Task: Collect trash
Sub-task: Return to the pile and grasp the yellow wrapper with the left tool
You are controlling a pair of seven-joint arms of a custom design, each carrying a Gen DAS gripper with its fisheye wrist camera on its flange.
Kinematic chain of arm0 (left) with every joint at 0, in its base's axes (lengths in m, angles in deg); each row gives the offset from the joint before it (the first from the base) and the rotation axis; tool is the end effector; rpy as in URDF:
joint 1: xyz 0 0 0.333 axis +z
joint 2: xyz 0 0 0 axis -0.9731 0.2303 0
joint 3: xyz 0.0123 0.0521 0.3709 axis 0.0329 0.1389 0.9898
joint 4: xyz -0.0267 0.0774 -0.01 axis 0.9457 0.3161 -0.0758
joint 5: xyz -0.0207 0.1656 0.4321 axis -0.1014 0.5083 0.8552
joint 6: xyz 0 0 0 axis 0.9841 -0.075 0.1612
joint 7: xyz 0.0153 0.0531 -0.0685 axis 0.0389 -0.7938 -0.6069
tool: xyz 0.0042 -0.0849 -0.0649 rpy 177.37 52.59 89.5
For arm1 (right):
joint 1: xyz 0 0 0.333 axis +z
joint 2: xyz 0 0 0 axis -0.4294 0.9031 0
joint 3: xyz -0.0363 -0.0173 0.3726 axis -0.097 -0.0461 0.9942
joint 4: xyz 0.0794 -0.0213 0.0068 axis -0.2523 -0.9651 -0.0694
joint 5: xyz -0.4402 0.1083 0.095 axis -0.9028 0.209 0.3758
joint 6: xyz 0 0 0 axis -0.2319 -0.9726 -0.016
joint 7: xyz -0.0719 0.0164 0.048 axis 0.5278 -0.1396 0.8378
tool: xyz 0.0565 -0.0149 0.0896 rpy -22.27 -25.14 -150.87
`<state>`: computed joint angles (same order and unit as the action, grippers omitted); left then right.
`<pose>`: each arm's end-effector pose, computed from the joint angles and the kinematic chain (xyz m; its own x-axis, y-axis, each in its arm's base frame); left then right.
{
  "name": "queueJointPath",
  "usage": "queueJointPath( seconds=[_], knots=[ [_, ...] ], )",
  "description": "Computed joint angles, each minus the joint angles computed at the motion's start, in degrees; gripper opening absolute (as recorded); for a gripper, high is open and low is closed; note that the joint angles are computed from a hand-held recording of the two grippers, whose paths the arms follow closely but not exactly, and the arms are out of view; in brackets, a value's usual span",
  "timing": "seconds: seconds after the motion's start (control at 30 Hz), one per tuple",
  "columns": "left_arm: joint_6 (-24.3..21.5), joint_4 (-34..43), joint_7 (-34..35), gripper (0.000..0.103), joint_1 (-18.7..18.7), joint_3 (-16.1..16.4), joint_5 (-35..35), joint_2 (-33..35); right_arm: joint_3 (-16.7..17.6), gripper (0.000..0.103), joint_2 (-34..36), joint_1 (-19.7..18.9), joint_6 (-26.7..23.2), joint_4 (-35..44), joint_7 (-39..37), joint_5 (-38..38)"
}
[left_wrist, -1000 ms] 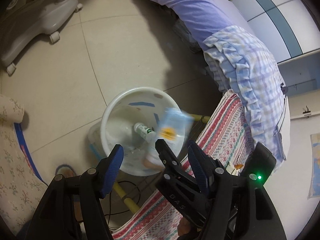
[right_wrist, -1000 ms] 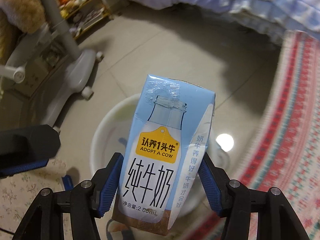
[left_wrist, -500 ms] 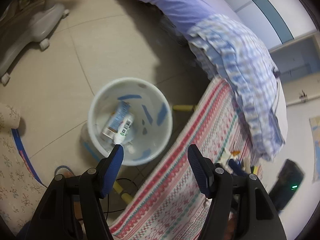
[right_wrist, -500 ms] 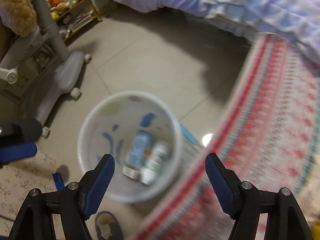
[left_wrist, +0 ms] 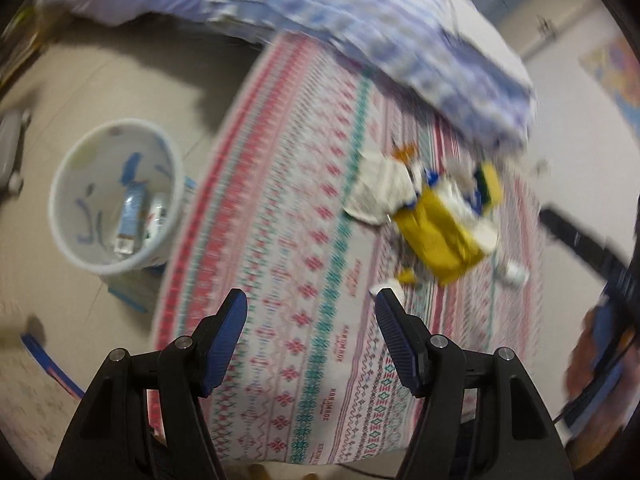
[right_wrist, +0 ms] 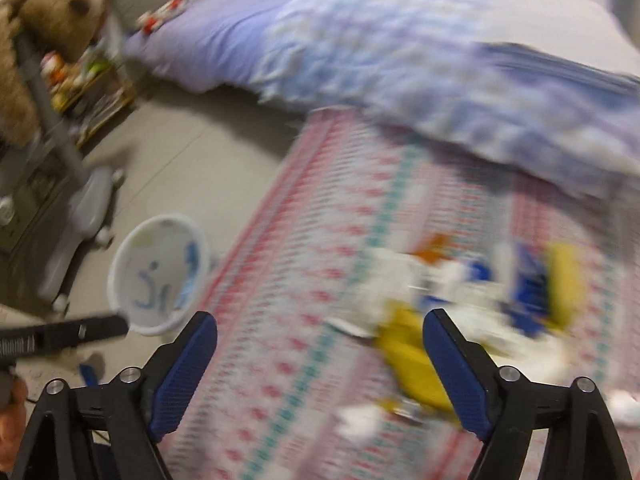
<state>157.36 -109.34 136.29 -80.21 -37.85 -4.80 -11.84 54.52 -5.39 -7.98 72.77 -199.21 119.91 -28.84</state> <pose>0.5527 -0.0976 0.3879 -0.4302 -0.8496 0.3052 -0.8969 0.3642 -0.2507 0.4637 0.3049 0.4656 -0.2102 -0.9609 -0.1800 -0.8170 0.2738 -0.5074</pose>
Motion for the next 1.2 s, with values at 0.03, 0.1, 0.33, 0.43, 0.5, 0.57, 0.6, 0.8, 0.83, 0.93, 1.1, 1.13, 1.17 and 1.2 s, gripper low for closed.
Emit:
queueJointPath(
  seconds=[0.03,0.1,0.33,0.43,0.5,0.57,0.6,0.8,0.83,0.93,1.1,1.13,1.17,1.2],
  knots=[
    [0.93,-0.33,-0.25,0.069,-0.54,-0.66,0.66,0.16,-0.33,0.089,-2.41,-0.39,-0.29,-2.27,1.28,0.23],
    [2.28,-0.34,-0.45,0.069,-1.68,-1.62,0.19,0.83,-0.14,0.089,-6.28,-1.95,-1.64,-5.93,3.99,1.1],
    [-3.05,6.8,2.24,0.07,-4.0,-4.77,-8.21,6.48,-1.81,0.089,-14.3,-5.96,-5.17,-14.41,3.01,9.63],
    [-0.69,8.65,-0.75,0.081,-5.15,-6.36,-6.22,8.81,-2.16,0.089,-17.1,-7.88,-5.83,-17.52,2.89,12.6],
    [-0.49,9.82,-5.88,0.083,-5.43,-6.95,-4.8,10.74,-2.05,0.089,-18.87,-9.13,-6.64,-19.23,2.78,14.17],
    [-1.47,11.21,-10.99,0.083,-5.29,-7.5,-4.75,13.09,-1.75,0.089,-20.14,-10.41,-8.74,-20.44,2.87,15.17],
    [-1.97,11.91,-12.96,0.083,-5.21,-7.81,-4.25,14.2,-1.75,0.089,-20.58,-10.74,-9.6,-20.95,2.74,15.71],
    [2.51,11.36,-21.16,0.079,-3.93,-9.95,-5.91,17.08,-1.94,0.089,-22.83,-11.66,-11.82,-22.78,0.77,17.45],
    [3.17,10.98,-20.98,0.073,-3.4,-10.38,-7.49,17.02,-1.83,0.089,-22.83,-11.91,-11.56,-22.84,0.49,17.4],
    [3.2,9.58,-20.3,0.051,-2.61,-10.51,-7.66,15.56,-1.8,0.089,-22.19,-12.0,-10.67,-22.67,-0.77,17.68],
    [-0.25,6.89,-16.26,0.043,-1.05,-9.34,-12.69,11.66,-1.7,0.089,-19.93,-12.46,-10.02,-22.04,-1.9,18.03],
    [-1.77,6.77,-15.01,0.043,-0.71,-8.91,-14.16,11.15,-1.8,0.089,-19.54,-12.51,-9.99,-21.92,-2.04,18.03],
    [-2.64,6.88,-13.9,0.043,-0.62,-8.44,-14.78,10.91,-1.91,0.089,-19.24,-12.57,-9.76,-21.82,-2.14,18.01],
    [-2.8,6.74,-13.25,0.043,-0.72,-8.08,-14.95,10.46,-1.97,0.089,-19.0,-12.62,-9.52,-21.72,-2.18,17.99]
  ],
)
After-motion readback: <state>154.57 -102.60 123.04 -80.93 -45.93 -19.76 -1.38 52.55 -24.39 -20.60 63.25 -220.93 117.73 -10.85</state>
